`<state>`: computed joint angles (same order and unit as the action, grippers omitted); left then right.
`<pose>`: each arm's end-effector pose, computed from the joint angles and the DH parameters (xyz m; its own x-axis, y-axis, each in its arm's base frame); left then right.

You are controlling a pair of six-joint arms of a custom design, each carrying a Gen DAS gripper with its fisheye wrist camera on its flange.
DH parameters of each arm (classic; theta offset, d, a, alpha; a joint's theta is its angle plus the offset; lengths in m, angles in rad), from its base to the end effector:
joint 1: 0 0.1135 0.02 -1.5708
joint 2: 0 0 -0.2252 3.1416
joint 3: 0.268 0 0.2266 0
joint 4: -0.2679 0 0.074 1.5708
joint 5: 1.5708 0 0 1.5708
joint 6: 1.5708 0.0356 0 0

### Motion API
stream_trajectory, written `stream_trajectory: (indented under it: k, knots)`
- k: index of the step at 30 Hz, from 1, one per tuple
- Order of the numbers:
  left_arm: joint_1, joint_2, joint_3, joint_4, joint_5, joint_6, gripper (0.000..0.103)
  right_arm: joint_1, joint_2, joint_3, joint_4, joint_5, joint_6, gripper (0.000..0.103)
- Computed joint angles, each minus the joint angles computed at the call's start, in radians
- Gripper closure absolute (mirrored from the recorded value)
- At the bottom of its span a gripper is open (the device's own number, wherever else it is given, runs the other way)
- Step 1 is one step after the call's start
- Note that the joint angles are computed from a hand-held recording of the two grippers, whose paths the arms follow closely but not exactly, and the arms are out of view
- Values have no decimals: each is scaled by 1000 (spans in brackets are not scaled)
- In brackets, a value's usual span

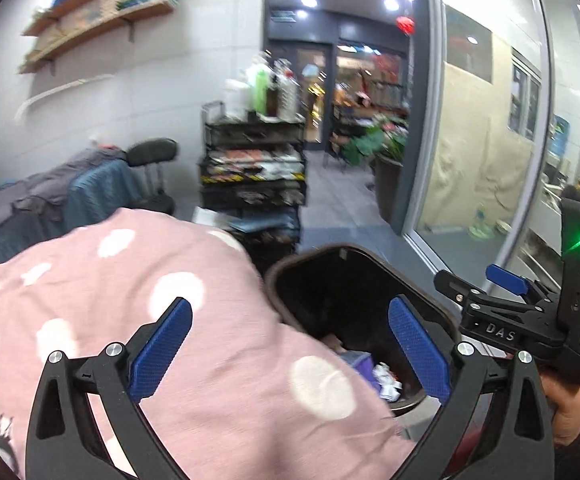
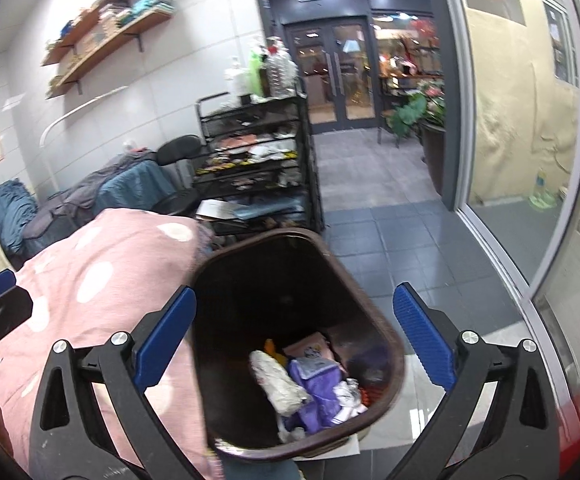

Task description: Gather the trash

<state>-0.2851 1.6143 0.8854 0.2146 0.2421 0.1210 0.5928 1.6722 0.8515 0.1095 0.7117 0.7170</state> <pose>0.3117 -0.1002 0.1843 -0.4114 0.2427 -0.8786 0.5269 0.8499 -0.0120 0.2719 0.1551 0.1527 -0.4163 0.3195 -0.8512 0.3462 0.9214 0.1766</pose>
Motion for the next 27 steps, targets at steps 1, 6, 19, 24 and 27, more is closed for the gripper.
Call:
stream_trajectory:
  k: [1,6,19,24,27]
  knots:
    - [13,-27,-39,38,-16,-5,5,17,5,8,6,8,-9,6]
    - [99,-137,-184,148,-40,-25,5,107,58,85,21,38,-49,6]
    - [358,-322,-401,196,2,-29,5,342,263,314,106,123,-216,5]
    - [446,-380,-479,229,21,-50,5,398,316,386,98,133,-242,5]
    - [483,-400,-504,230,9,-73,5,424,339,416,87,128,-242,5]
